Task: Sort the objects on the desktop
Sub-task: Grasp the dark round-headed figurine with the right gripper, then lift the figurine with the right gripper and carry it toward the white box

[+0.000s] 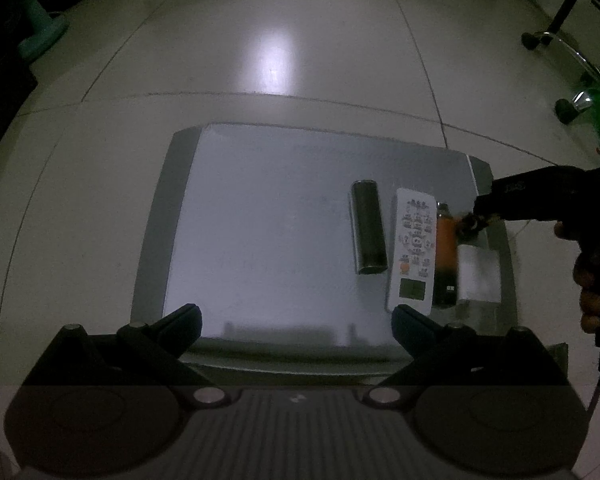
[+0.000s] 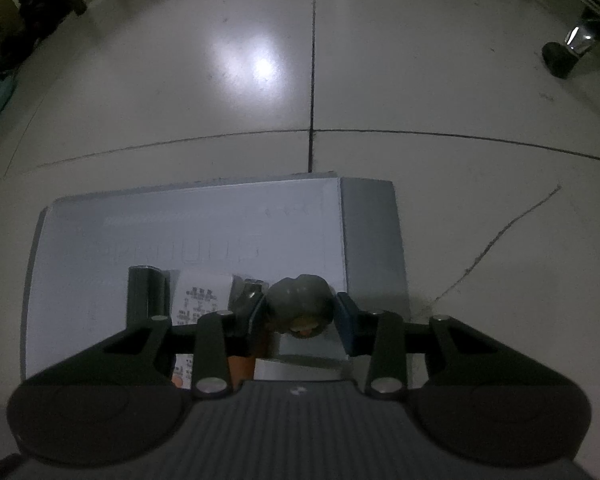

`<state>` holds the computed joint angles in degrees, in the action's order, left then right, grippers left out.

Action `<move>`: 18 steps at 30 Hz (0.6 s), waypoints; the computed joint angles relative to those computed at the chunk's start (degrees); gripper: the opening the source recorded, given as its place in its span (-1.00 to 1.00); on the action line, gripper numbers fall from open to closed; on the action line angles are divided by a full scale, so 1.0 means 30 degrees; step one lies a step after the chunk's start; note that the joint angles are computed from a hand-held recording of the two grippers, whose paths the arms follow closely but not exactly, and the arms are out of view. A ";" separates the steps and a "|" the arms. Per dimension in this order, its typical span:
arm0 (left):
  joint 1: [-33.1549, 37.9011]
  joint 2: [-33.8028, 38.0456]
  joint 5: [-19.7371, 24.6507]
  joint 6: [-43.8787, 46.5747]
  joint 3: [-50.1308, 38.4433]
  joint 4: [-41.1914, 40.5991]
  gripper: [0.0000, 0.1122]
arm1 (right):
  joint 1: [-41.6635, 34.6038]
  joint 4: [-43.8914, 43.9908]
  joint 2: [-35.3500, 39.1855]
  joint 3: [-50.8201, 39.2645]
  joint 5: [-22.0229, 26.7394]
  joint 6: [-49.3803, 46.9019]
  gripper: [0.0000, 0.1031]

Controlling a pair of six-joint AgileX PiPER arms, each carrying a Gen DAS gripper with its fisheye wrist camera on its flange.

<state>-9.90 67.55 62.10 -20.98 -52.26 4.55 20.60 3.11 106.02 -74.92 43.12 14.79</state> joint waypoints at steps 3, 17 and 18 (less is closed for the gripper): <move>-0.0039 -0.0218 0.0018 -0.0037 0.0143 0.0115 0.83 | -0.0151 0.0079 -0.0298 0.0317 -0.0280 -0.0043 -0.33; -0.0143 -0.0340 0.0081 -0.0282 0.0353 0.0331 0.83 | 0.0132 -0.0684 -0.0074 -0.0147 -0.0139 0.0112 -0.37; -0.0156 -0.0344 0.0083 -0.0253 0.0351 0.0317 0.83 | 0.0136 -0.0804 0.0002 -0.0253 0.0027 0.0233 -0.31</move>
<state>-10.37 66.52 62.35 -21.74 -51.20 5.50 21.01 0.70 106.03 -75.67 43.21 15.48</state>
